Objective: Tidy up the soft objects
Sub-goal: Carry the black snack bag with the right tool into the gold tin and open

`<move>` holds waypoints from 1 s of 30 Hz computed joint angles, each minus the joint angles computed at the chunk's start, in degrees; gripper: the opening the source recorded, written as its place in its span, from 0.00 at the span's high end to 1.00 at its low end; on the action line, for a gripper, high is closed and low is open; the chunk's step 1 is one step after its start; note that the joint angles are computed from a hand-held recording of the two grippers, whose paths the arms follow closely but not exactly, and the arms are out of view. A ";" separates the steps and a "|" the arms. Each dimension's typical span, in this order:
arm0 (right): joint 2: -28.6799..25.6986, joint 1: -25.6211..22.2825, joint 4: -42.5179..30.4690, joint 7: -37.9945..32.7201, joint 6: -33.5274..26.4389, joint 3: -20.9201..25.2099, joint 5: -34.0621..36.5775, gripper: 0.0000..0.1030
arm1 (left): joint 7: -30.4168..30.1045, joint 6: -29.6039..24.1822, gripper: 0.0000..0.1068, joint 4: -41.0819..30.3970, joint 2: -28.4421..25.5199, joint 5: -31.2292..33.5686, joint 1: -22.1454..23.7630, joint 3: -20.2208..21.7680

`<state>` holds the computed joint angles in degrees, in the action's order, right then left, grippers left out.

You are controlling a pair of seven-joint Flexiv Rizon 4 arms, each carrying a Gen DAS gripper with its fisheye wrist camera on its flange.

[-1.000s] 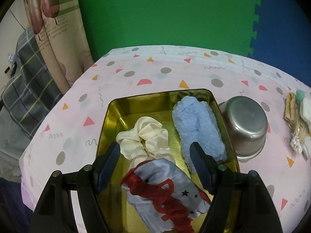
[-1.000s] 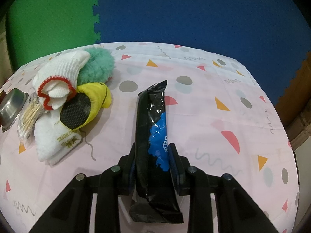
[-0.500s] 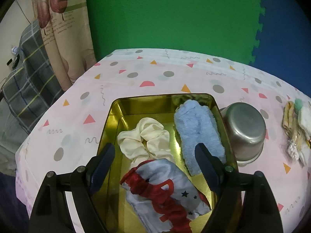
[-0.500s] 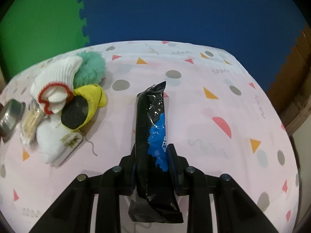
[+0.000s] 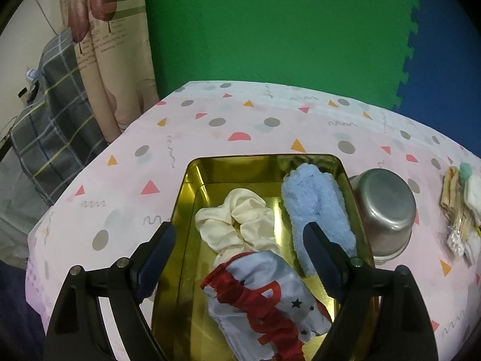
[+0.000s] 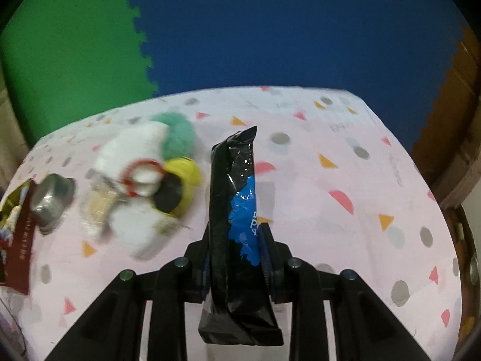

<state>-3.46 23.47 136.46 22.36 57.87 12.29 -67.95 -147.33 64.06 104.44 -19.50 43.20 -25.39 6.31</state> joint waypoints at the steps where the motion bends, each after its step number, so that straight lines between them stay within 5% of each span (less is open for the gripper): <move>1: -0.56 0.51 -1.43 -0.46 0.25 0.14 -0.79 0.73 | -0.13 0.07 0.21 0.13 0.11 -0.09 0.07 0.04; 12: -15.11 9.86 -20.66 -10.03 7.48 -1.66 -2.89 0.73 | -5.99 -3.27 0.16 0.00 2.68 5.23 0.43 0.15; 18: -24.22 16.27 -31.98 -20.64 9.73 -3.06 4.04 0.73 | -5.42 -2.52 0.16 0.84 3.14 4.35 2.75 -1.08; 30: -33.23 23.86 -43.58 -35.70 9.71 -5.29 18.62 0.73 | -4.90 0.32 0.15 3.03 3.60 0.91 4.90 -0.50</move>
